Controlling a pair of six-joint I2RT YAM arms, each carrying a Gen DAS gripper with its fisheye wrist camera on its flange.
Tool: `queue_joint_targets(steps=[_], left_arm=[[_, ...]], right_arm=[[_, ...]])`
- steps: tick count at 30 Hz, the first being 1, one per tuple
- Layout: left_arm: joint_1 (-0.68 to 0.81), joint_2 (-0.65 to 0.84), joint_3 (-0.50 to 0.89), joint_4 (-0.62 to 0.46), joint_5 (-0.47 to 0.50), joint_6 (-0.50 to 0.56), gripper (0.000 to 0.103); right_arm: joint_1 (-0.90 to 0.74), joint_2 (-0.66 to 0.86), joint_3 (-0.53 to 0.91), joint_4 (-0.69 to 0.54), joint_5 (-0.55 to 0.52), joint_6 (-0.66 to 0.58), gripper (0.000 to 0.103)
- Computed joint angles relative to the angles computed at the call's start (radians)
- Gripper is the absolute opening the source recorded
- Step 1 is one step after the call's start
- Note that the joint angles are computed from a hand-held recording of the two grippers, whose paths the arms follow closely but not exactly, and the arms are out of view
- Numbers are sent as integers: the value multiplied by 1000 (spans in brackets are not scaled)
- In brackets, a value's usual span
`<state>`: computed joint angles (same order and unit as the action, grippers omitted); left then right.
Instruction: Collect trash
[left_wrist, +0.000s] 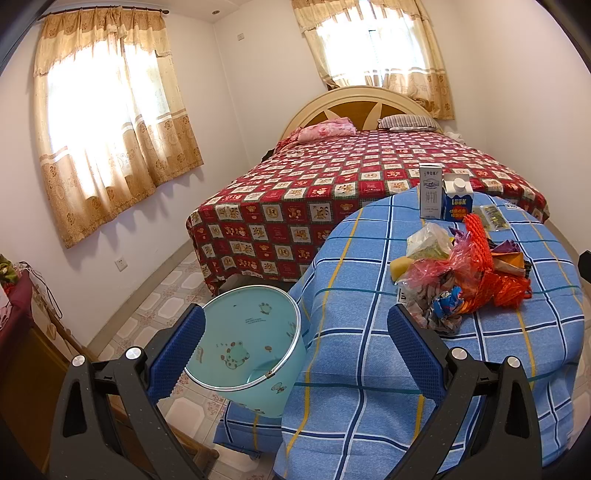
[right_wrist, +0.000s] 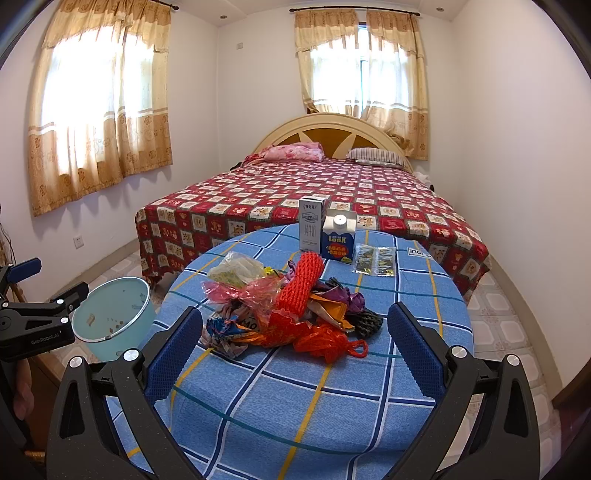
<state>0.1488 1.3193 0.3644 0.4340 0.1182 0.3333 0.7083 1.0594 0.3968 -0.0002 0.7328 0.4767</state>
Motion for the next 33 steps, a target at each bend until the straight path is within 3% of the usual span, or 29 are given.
queue_joint_targets(steps=[16,23,29,33], left_arm=[[-5,47,3,25,-14,7,97],[-65,213,32,113,-79,-10,97],[-153,411,103,176,-152,-53,97],[-209,462,140,178,-172,-94,97]], right_arm=[[-55,-18,-28,26,-45,-17,98],[-200,39,-90,157,-116,-63,98],[-332,204,-134,349,-177,-121,98],[-408,333,-157,504,-194,-165,97]])
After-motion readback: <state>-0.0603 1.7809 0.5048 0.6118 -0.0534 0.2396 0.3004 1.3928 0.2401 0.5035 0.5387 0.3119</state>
